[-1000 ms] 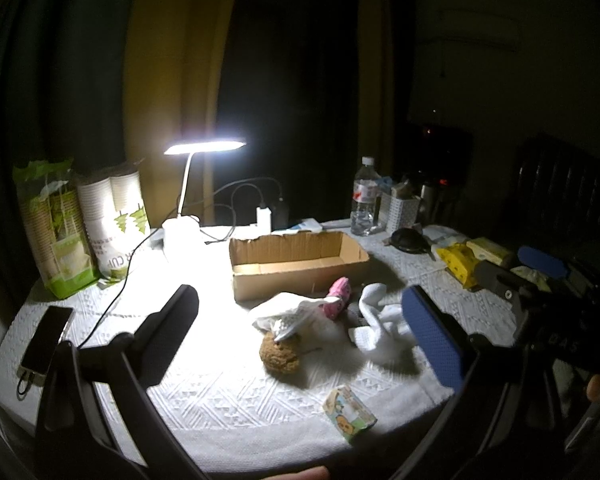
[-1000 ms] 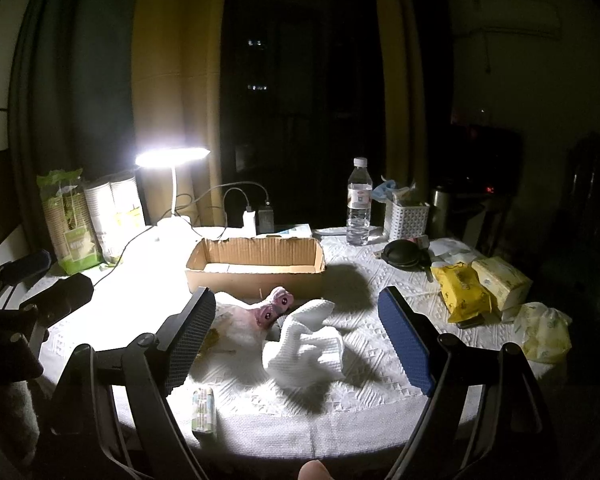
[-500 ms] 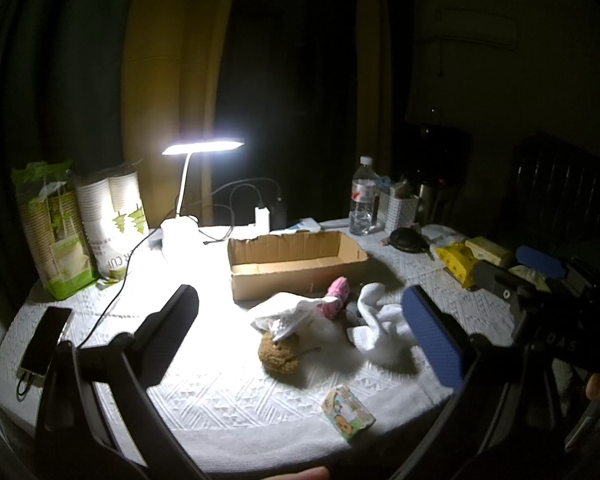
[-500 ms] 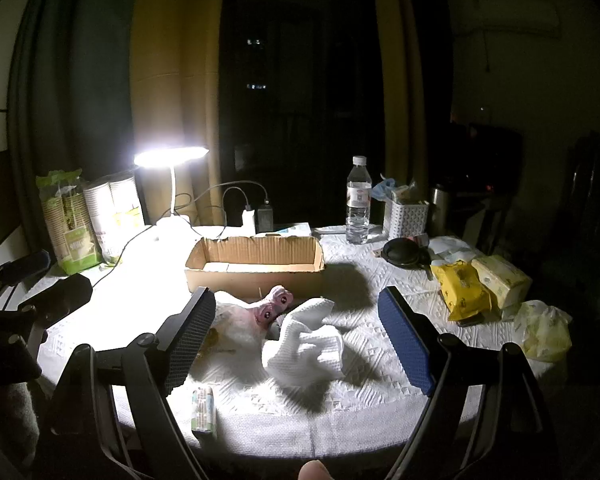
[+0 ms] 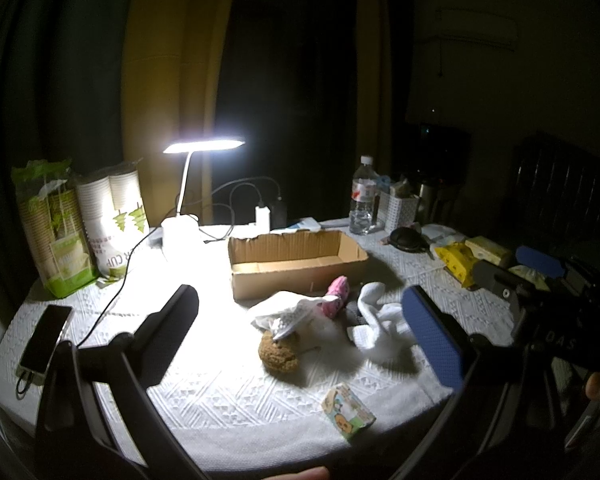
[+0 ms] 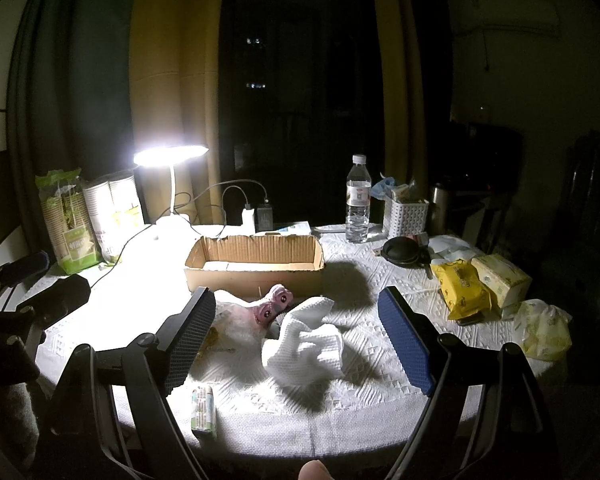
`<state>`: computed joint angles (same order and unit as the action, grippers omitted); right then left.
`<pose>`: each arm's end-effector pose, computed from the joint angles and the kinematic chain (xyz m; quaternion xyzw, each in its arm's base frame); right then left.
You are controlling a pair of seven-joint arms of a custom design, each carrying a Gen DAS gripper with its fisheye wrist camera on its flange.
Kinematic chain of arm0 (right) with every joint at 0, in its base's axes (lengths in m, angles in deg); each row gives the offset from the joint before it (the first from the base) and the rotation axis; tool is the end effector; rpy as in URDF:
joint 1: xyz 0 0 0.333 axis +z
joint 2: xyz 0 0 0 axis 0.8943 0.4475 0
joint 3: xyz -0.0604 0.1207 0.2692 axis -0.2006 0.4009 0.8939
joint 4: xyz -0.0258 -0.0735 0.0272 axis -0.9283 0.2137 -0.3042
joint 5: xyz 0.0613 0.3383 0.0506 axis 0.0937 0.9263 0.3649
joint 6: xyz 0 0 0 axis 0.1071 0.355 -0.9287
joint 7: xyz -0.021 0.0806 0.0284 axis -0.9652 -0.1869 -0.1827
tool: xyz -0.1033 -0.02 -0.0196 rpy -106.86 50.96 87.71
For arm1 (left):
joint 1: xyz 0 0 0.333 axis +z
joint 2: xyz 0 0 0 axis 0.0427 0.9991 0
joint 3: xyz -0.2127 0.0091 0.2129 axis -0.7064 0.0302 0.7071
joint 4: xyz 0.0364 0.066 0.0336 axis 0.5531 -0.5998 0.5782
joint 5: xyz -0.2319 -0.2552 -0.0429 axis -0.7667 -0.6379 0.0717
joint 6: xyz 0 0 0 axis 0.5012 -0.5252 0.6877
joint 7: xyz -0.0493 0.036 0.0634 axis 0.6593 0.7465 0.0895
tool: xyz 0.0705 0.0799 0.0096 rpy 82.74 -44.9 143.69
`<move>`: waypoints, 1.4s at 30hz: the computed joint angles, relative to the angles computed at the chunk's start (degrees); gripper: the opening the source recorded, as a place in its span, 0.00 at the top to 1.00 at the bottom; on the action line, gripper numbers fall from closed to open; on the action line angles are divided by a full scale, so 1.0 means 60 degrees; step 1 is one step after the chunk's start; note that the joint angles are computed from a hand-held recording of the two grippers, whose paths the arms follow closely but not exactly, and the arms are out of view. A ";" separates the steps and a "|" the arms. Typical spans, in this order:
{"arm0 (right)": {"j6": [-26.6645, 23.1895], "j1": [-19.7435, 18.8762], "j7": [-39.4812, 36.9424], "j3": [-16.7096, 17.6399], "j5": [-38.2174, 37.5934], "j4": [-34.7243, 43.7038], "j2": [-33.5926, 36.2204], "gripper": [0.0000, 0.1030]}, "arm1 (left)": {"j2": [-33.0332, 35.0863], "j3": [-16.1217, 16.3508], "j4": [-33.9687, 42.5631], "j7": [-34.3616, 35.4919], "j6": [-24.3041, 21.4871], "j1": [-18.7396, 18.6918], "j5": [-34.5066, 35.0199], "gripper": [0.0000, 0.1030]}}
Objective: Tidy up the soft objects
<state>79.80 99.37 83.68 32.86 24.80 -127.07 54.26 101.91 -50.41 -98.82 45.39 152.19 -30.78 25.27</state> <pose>0.6016 0.3461 0.5149 -0.6143 0.6206 -0.3574 0.3312 0.6468 -0.4325 0.4690 -0.5086 0.6571 -0.4721 0.2944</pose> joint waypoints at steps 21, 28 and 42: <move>-0.0005 0.0030 -0.0021 0.0033 0.0070 -0.0032 0.0020 0.17 | -0.0147 -0.0008 -0.0285 -0.0174 0.0057 -0.0039 0.0090 0.01; -0.0021 0.0048 -0.0027 0.0027 0.0084 -0.0042 0.0010 0.17 | -0.0173 -0.0010 -0.0336 -0.0181 0.0092 -0.0032 0.0090 0.01; -0.0034 0.0052 -0.0067 0.0027 0.0127 -0.0029 0.0010 0.17 | -0.0173 0.0010 -0.0337 -0.0211 0.0087 -0.0049 0.0099 0.01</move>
